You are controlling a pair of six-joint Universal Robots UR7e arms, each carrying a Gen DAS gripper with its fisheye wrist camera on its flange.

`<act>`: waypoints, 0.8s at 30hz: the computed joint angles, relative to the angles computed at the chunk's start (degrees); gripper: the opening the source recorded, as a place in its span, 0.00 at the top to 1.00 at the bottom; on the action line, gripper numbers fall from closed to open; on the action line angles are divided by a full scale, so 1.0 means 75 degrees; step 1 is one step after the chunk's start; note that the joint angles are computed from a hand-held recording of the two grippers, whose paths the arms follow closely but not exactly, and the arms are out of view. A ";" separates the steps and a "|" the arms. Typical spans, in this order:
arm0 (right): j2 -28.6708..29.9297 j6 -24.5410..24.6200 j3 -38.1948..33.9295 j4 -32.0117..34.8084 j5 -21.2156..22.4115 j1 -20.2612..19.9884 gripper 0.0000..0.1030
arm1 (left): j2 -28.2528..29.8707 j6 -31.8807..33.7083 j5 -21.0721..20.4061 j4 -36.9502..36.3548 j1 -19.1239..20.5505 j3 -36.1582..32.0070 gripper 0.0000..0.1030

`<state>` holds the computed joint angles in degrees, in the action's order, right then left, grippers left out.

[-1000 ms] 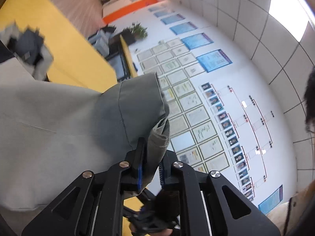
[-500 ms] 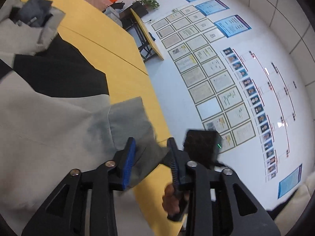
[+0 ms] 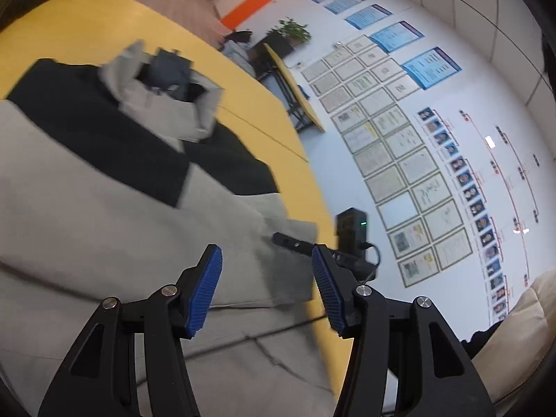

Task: Fold clothes
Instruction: 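Grasp the jacket side edge with the right gripper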

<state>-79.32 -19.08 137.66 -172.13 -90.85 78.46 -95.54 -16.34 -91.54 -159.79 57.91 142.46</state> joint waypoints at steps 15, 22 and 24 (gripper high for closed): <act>0.0814 -0.0404 -0.0941 -0.0220 0.0008 -0.0084 0.89 | 0.0220 0.2461 -0.0109 0.1946 0.2291 -0.0939 0.43; 0.0129 -0.0495 -0.0892 0.0516 -0.1441 0.0618 0.29 | -0.0494 0.2655 0.0202 0.2152 0.2481 -0.0725 0.40; -0.0132 -0.0632 -0.1007 0.0702 -0.1852 0.1074 0.28 | -0.0640 0.2947 0.0289 0.2262 0.2478 -0.0795 0.31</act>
<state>-80.31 -23.83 130.11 -166.86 -104.74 86.52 -100.34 5.77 -89.37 -142.83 76.49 136.49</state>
